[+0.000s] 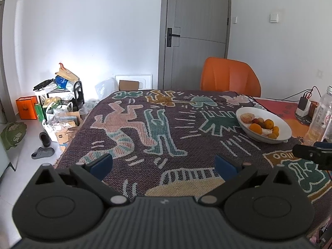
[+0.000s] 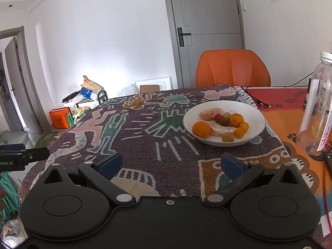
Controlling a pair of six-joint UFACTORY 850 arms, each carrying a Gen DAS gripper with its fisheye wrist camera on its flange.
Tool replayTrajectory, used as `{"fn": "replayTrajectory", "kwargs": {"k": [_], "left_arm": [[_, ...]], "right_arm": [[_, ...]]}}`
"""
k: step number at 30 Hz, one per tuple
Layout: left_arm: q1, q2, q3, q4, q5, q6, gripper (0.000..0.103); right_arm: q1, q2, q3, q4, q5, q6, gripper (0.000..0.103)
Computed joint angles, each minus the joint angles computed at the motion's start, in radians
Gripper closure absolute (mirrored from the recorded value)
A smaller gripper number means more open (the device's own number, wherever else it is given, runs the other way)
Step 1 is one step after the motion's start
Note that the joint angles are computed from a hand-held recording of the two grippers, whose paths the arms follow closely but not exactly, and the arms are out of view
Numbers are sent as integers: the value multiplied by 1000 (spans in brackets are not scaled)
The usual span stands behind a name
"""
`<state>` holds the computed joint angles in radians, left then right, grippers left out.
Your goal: Organize fruits
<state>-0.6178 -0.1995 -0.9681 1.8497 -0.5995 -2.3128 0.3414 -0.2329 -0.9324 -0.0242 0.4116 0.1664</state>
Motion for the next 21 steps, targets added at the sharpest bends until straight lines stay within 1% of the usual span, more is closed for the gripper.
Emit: {"fn": "replayTrajectory", "kwargs": {"k": [21], "left_arm": [[3,7,2,3,15,-4,0]], "right_arm": [[1,-2,1,-2,2,0,0]]}}
